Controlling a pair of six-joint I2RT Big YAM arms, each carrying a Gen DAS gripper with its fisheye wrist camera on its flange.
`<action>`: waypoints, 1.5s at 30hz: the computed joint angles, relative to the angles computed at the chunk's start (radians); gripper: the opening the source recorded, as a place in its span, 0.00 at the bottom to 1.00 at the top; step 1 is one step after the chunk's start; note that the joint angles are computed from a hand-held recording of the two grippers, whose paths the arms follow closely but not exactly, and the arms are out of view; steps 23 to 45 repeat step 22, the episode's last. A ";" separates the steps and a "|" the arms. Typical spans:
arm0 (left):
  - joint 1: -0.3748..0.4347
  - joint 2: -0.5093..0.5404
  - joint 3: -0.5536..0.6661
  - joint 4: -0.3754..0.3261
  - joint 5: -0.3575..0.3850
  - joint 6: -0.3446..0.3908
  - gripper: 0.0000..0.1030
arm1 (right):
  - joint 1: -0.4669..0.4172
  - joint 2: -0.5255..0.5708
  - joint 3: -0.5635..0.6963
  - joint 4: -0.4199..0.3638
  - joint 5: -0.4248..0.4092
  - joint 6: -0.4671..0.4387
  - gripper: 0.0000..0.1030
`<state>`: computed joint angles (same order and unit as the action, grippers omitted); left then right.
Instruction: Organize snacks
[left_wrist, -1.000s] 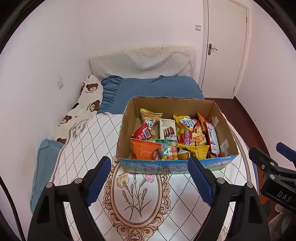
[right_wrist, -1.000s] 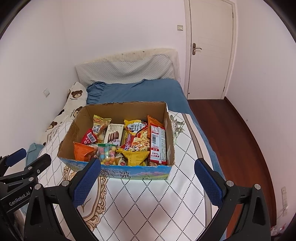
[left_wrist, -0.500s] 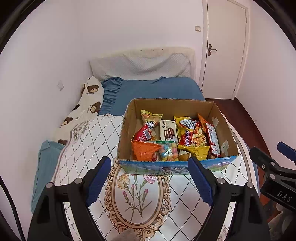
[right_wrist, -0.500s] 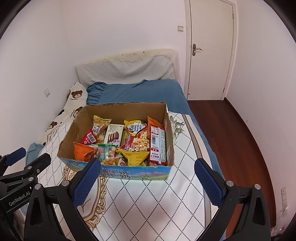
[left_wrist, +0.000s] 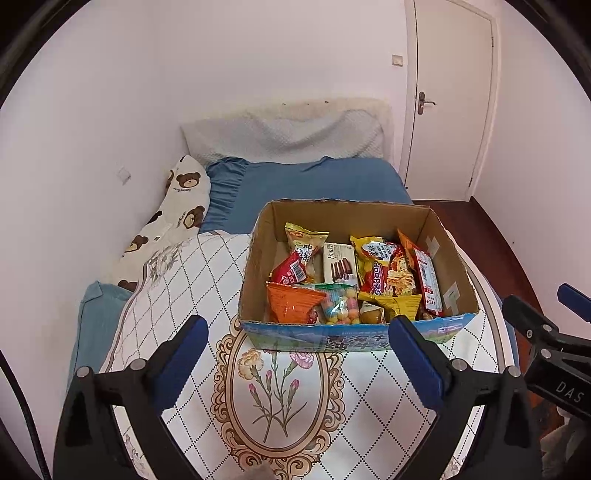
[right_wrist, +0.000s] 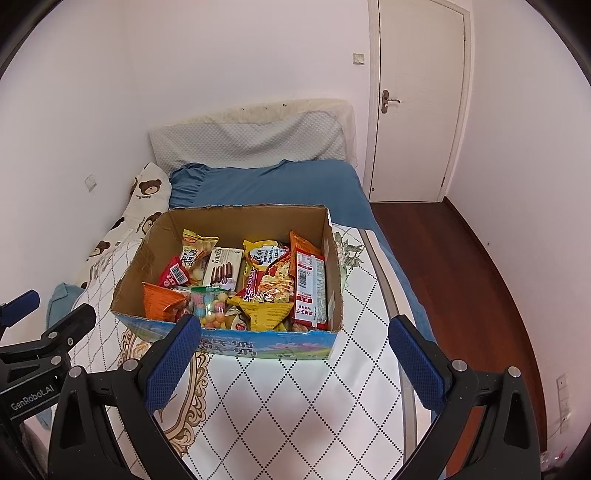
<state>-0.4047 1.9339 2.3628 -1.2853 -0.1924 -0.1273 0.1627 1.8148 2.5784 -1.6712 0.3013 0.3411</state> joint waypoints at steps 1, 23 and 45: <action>0.001 0.000 0.001 0.000 0.001 -0.002 0.97 | 0.000 -0.002 -0.002 0.002 0.000 0.000 1.00; 0.004 0.009 0.013 -0.001 0.001 -0.012 0.97 | 0.006 -0.003 0.002 0.001 -0.003 0.000 1.00; 0.004 0.009 0.013 -0.001 0.001 -0.012 0.97 | 0.006 -0.003 0.002 0.001 -0.003 0.000 1.00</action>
